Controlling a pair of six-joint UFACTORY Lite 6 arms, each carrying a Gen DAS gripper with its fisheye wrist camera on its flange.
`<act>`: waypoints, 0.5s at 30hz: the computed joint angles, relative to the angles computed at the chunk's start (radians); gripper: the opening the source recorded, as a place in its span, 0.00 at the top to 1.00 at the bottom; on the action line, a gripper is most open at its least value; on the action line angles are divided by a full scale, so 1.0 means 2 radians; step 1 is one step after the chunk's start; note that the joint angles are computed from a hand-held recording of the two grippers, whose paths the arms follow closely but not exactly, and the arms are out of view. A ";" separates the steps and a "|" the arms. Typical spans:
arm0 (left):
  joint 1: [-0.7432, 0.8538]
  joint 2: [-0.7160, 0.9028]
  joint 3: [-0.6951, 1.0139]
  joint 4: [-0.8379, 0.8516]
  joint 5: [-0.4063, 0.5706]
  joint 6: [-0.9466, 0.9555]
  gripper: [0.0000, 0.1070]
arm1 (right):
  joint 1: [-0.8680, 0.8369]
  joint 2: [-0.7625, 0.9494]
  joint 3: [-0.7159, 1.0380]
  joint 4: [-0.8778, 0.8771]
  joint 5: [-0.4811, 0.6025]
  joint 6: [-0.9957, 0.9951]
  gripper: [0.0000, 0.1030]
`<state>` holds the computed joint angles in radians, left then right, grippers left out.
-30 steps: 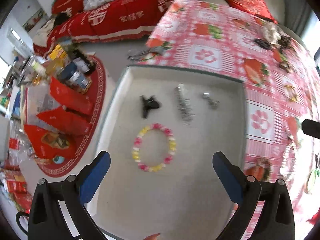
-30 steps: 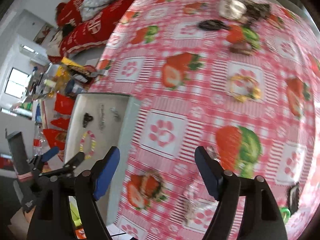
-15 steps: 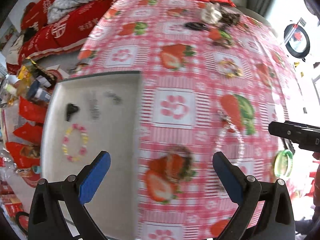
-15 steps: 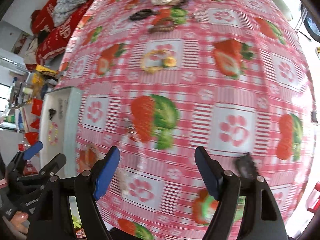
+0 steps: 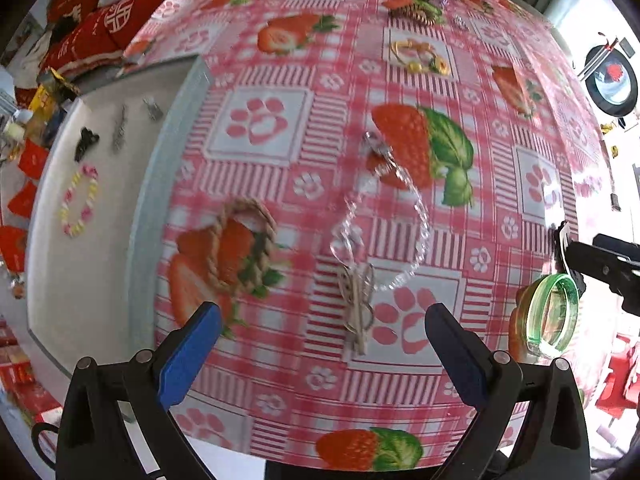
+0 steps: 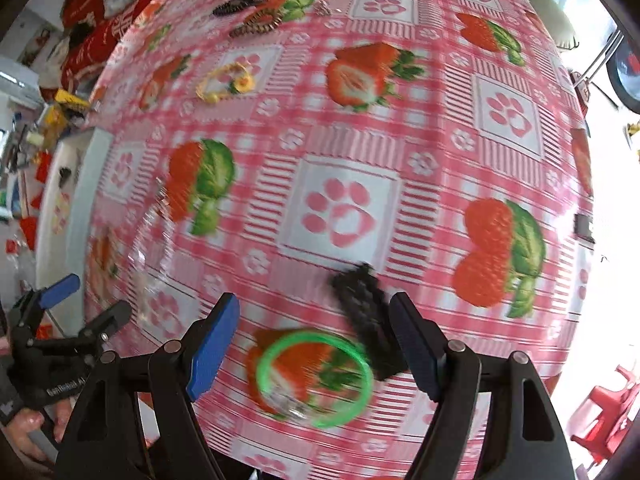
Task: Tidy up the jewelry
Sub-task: 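Grasp the black comb hair clip with the right tool while the left tool grasps the crystal bead bracelet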
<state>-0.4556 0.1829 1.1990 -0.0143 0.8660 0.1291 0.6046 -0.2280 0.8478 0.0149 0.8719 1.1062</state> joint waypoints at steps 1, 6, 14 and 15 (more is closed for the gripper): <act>-0.003 -0.001 -0.006 0.002 -0.003 -0.005 0.04 | 0.002 -0.009 -0.011 -0.001 0.004 0.001 0.22; -0.011 -0.010 -0.034 0.002 -0.013 -0.013 0.13 | 0.009 -0.047 -0.056 -0.008 0.014 0.022 0.22; -0.006 -0.001 -0.044 -0.017 -0.025 -0.001 0.26 | 0.026 -0.048 -0.084 -0.024 0.001 0.044 0.22; -0.008 -0.001 -0.044 -0.015 -0.027 -0.002 0.26 | 0.027 -0.046 -0.083 -0.028 0.002 0.045 0.22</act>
